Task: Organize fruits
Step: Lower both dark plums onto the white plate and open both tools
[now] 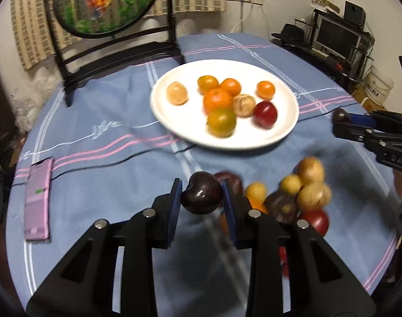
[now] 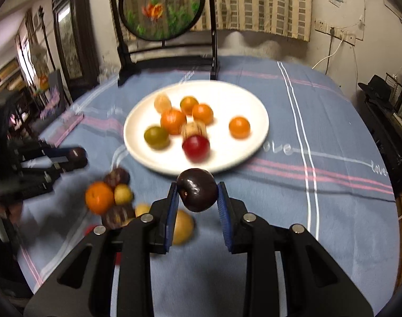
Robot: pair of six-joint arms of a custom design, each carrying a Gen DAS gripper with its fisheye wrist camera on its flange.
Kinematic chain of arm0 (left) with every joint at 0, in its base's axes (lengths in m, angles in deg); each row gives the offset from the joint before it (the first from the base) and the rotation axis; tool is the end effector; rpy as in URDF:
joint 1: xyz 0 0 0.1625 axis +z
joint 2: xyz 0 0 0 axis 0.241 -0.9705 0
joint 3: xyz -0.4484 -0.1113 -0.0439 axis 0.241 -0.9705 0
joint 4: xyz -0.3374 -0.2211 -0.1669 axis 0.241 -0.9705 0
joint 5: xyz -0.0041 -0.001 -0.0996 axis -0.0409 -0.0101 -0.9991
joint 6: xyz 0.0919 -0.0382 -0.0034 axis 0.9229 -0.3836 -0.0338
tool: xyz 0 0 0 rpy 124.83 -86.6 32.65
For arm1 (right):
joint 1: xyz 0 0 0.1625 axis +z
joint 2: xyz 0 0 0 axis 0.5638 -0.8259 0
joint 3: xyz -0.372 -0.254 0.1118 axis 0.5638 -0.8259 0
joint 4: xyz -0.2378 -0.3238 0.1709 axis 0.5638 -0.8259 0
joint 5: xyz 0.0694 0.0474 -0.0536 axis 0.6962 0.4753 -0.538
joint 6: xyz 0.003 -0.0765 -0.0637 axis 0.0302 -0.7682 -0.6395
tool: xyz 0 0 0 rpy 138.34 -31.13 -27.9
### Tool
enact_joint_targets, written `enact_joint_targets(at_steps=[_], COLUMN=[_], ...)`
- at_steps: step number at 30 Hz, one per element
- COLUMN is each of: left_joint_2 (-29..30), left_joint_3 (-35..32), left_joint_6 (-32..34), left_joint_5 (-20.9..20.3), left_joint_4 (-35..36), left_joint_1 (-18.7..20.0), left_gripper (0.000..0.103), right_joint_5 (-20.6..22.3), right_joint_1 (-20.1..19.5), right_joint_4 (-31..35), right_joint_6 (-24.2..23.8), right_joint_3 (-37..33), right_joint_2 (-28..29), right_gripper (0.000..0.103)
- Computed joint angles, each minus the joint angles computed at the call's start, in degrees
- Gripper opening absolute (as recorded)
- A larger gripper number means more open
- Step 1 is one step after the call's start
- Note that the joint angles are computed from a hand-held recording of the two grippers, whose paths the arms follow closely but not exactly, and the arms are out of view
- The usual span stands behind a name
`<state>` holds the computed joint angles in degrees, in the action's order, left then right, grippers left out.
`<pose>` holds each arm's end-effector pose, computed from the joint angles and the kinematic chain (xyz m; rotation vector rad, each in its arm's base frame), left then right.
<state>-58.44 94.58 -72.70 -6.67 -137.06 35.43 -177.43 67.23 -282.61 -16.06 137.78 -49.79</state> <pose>-0.2554 -0.5783 0.1128 1.1815 2.3696 -0.4528 0.1736 -0.4900 0.2257 0.2762 -2.2813 0.9360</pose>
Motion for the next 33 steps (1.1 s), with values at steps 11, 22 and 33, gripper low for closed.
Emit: enact_joint_targets(at_steps=[11,22,33], left_joint_2=[9.9,12.7,9.6], left_joint_3=[-11.1,-12.4,-9.5], left_joint_6=[-5.5,-5.8,-5.2], left_joint_5=[4.3,5.1,1.8], left_joint_4=[2.2,-4.0,-5.5], left_joint_1=[0.8,2.0,1.7], left_gripper=[0.031,0.050,0.082], right_joint_5=[-2.5,0.9,0.4], right_joint_1=[-2.9,-5.0,-4.7], right_joint_4=[6.2,4.0,1.1], right_joint_6=[4.8,4.1,2.7], right_joint_3=[-9.6,-9.0,-7.4], right_joint_2=[5.1,5.7,4.7], right_gripper=[0.030,0.031,0.062])
